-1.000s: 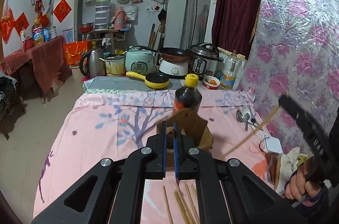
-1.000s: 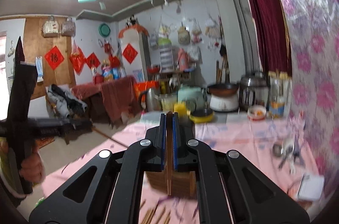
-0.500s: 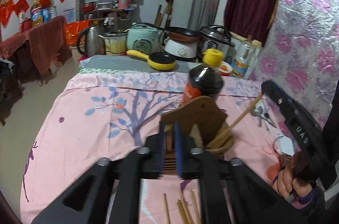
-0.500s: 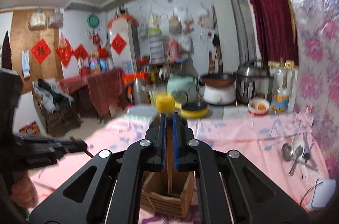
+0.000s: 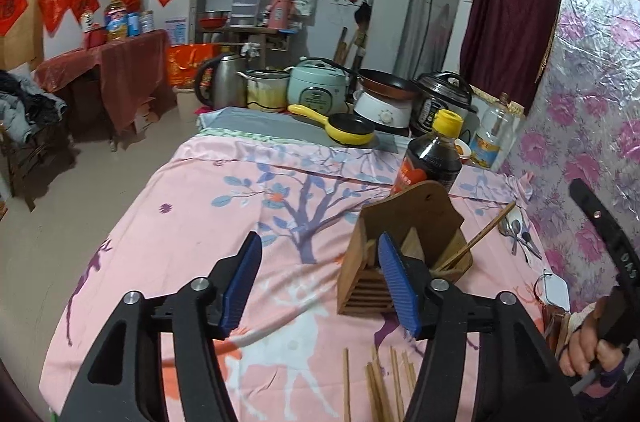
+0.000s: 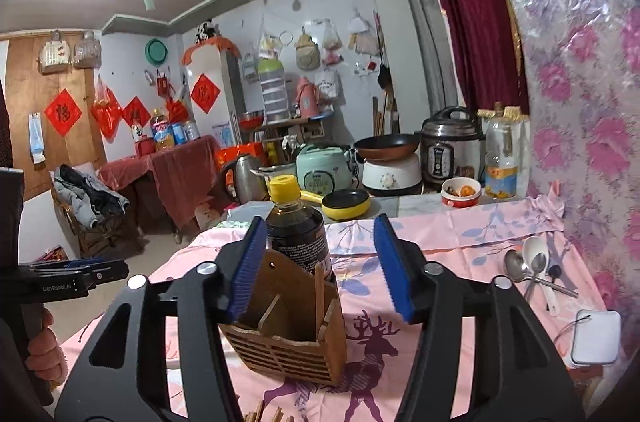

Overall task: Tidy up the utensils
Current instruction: 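Open the left tool over the holder while the right tool releases its chopstick, then move the left tool back to the chopsticks while the right tool returns too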

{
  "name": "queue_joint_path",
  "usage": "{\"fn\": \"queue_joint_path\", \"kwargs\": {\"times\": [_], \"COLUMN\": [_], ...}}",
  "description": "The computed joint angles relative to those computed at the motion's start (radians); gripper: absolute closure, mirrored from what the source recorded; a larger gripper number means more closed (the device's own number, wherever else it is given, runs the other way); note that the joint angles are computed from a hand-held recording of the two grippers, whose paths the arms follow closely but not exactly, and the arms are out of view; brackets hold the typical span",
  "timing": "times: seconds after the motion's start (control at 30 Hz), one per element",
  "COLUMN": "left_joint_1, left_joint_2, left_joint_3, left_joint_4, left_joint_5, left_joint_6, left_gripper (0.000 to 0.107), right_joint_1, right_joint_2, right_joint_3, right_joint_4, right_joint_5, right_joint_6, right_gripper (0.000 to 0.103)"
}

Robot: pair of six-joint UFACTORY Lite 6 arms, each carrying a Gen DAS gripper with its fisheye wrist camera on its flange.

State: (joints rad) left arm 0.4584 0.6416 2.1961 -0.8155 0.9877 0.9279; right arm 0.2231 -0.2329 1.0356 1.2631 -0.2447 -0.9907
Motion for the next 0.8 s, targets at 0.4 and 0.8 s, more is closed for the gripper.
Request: {"fn": "queue_joint_path", "kwargs": {"times": [0.4,0.8], "left_joint_1": [0.182,0.358], "left_joint_2": [-0.392,-0.565], "left_joint_3": [-0.713,-1.253], "left_joint_4": [-0.169,-0.283], "left_joint_5": [-0.106,-0.173], "left_joint_6": [0.424,0.879], "left_gripper": [0.029,0.027], "right_joint_1": [0.296,0.705], "right_joint_2": [-0.33,-0.518], "right_joint_3": [-0.284,-0.642], "right_joint_4": [0.258,0.415], "right_joint_5": [-0.237,-0.558], "right_joint_6": [-0.17,-0.068], "right_gripper": [0.025,0.025]}}
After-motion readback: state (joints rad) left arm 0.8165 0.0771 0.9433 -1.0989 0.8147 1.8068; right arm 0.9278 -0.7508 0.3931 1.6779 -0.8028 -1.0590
